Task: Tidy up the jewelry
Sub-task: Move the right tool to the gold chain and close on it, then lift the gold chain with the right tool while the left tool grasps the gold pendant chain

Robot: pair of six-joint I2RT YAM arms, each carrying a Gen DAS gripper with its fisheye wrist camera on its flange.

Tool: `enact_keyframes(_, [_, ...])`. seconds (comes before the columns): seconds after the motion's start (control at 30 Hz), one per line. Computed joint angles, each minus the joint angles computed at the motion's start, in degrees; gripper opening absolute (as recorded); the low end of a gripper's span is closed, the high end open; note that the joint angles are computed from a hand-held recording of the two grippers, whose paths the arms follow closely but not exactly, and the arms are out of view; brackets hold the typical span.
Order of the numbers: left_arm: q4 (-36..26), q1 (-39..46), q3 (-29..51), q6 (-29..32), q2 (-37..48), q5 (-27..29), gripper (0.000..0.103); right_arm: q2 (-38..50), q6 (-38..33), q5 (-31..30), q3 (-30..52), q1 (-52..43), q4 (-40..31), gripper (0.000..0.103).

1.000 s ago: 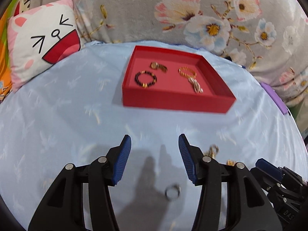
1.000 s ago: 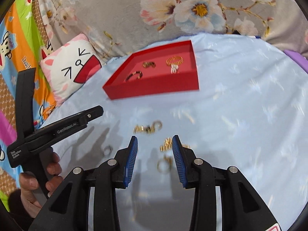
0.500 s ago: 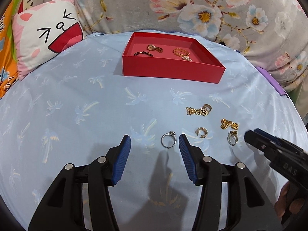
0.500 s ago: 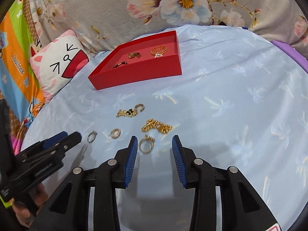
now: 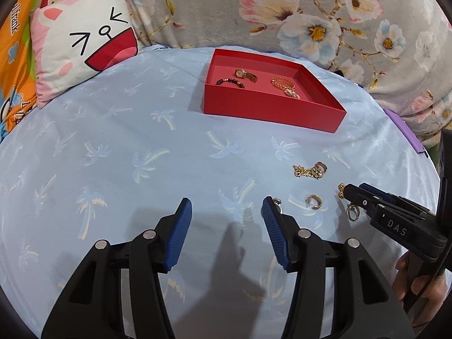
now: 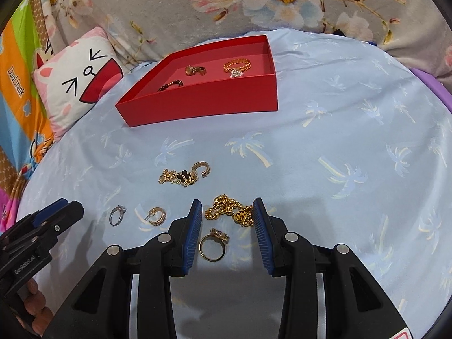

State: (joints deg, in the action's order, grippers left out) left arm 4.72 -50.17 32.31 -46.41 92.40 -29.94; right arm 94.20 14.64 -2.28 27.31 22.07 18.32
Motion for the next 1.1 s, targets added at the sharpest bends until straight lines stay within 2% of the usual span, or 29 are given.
enact_keyframes(0.13, [0.4,0.4,-0.4,-0.1,-0.1,0.6,0.05,0.5,-0.5,1.4,0.5,1.0,-0.3,0.038])
enact_keyframes(0.23, [0.6,0.5,-0.5,0.0,-0.1,0.8,0.05,0.6,-0.6,0.8,0.4,0.6,-0.1,0.034])
enact_keyframes(0.37, [0.6,0.4,-0.5,-0.1,-0.2,0.9,0.05,0.4,-0.8,2.5,0.7,0.8,-1.2,0.017])
enact_keyframes(0.47, [0.7,0.1,-0.3,0.0,-0.2,1.2,0.05,0.1,-0.8,0.9,0.1,-0.8,-0.8,0.003])
enact_keyframes(0.5, [0.8,0.0,-0.4,0.1,-0.2,1.4,0.05,0.1,-0.9,-0.3,-0.2,-1.5,-0.4,0.002])
enact_keyframes(1.1, [1.8,-2.5,3.4,1.3,5.2,3.8,0.051,-11.8,0.5,-4.2,-11.4,-9.5,0.5,0.001])
